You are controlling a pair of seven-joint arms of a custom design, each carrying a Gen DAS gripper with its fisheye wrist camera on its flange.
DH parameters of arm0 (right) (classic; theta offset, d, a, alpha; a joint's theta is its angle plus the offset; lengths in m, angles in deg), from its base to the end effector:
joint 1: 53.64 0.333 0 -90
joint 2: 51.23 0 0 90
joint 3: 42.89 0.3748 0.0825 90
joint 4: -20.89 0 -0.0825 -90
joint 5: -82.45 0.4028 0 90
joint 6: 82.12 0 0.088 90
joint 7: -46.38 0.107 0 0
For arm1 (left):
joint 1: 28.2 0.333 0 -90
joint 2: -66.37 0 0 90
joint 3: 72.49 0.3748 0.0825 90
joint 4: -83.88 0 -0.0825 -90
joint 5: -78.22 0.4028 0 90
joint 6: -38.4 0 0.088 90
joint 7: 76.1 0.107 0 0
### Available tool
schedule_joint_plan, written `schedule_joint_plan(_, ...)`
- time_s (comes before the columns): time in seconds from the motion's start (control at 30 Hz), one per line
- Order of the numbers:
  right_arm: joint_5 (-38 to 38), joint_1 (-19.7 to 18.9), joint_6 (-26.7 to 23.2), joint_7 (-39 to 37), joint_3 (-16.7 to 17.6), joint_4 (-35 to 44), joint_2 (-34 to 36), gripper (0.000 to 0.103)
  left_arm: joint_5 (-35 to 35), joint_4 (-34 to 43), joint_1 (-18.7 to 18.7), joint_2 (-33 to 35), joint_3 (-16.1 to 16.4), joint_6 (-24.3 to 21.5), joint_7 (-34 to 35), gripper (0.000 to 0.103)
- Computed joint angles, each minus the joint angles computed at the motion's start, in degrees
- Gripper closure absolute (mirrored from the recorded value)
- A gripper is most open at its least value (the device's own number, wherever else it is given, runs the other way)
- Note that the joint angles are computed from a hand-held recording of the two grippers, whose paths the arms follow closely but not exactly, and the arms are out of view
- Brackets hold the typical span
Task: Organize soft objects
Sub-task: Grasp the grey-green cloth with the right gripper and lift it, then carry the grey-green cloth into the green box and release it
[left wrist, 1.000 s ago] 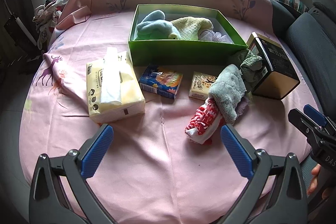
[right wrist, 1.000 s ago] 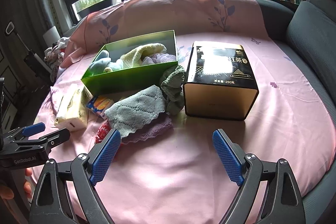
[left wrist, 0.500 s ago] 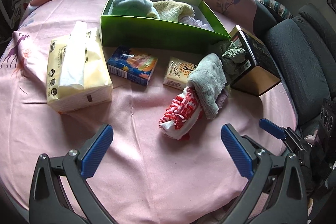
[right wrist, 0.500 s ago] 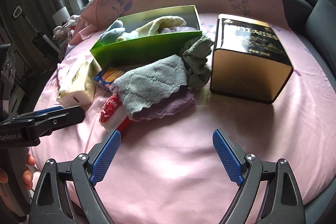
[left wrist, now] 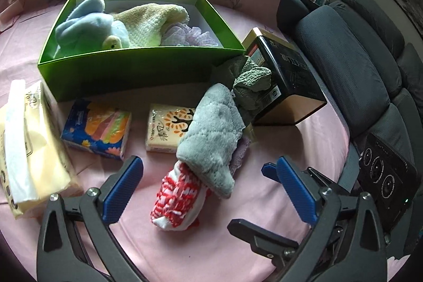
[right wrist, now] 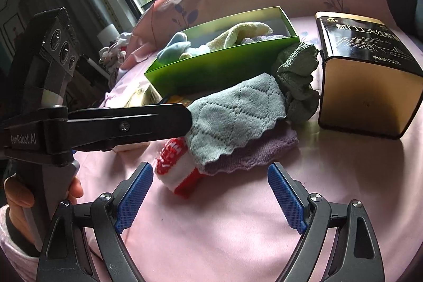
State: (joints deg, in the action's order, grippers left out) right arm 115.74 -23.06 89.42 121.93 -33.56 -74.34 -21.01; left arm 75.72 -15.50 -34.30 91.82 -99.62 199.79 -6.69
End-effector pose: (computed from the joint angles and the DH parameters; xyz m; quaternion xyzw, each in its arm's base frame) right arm 0.6281 0.4421 0.4295 -0.7468 0.5221 -0.0431 0.4096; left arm 0.6519 -0.3563 0.4694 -0.6381 0.6870 -0.3474 0.0088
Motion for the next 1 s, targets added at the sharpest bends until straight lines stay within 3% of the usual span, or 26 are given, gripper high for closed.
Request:
schedule_joint_plan(0.13, 1.54, -1.90, -1.73, -1.31, 1.79, 3.52, 2.64, 0.013, -1.62, 5.46, 0.29, 4.06, -0.79, -4.37, 0.30, 0.030)
schedule_joint_plan(0.17, 2.50, -2.92, -2.23, -2.22, 2.96, 4.16, 3.16, 0.014, -2.80, 6.15, 0.80, 4.78, -1.45, -4.98, 0.64, 0.039)
schedule_joint_plan(0.2, 3.94, -4.39, -2.63, -3.81, 4.69, 4.64, 3.61, 0.022, -3.92, 6.48, 1.28, 5.24, -1.98, -5.14, 0.93, 0.049)
schedule_joint_plan(0.23, 4.90, -4.97, -3.13, -4.55, 5.33, 5.26, 4.11, 0.027, -4.26, 6.63, 1.16, 5.38, -1.73, -5.23, 0.69, 0.052)
schedule_joint_plan(0.27, 5.11, -4.74, -3.91, -4.38, 4.87, 6.02, 4.61, 0.034, -4.31, 6.82, 0.96, 5.50, -1.45, -5.34, 0.58, 0.058)
schedule_joint_plan(0.3, 4.90, -4.29, -4.87, -3.97, 4.13, 6.68, 5.00, 0.039, -4.45, 6.83, 0.87, 5.51, -1.31, -5.21, 0.51, 0.070)
schedule_joint_plan(0.37, 6.73, -5.76, -5.60, -6.25, 6.02, 7.50, 5.76, 0.052, -5.23, 6.44, 1.12, 5.39, -1.45, -4.42, 0.26, 0.080)
schedule_joint_plan(0.47, 10.19, -7.49, -5.02, -11.01, 8.72, 7.42, 5.82, 0.083, -6.57, 5.75, 2.25, 5.14, -2.83, -3.39, 1.53, 0.086)
schedule_joint_plan(0.5, 10.86, -7.44, -4.64, -12.05, 8.85, 7.25, 5.63, 0.089, -6.85, 5.60, 2.42, 5.07, -3.16, -3.27, 1.86, 0.087)
schedule_joint_plan(0.57, 10.96, -6.31, -3.05, -12.99, 7.84, 6.08, 4.42, 0.093, -6.50, 4.92, 1.81, 4.14, -2.61, -2.25, 1.17, 0.088)
schedule_joint_plan(0.7, 14.38, -7.90, 1.81, -19.44, 10.97, 3.41, 1.51, 0.094, -7.71, 2.11, 3.75, 1.17, -5.44, 2.24, 3.64, 0.088)
schedule_joint_plan(0.87, 21.26, -11.49, 4.76, -28.97, 16.51, 2.30, -1.61, 0.094, -7.53, 0.23, 4.33, -3.44, -6.54, 5.15, 5.47, 0.088)
schedule_joint_plan(1.0, 21.43, -9.22, 5.34, -31.83, 14.29, 3.44, -3.79, 0.094, -6.55, 0.32, 3.12, -6.58, -4.95, 6.11, 5.56, 0.088)
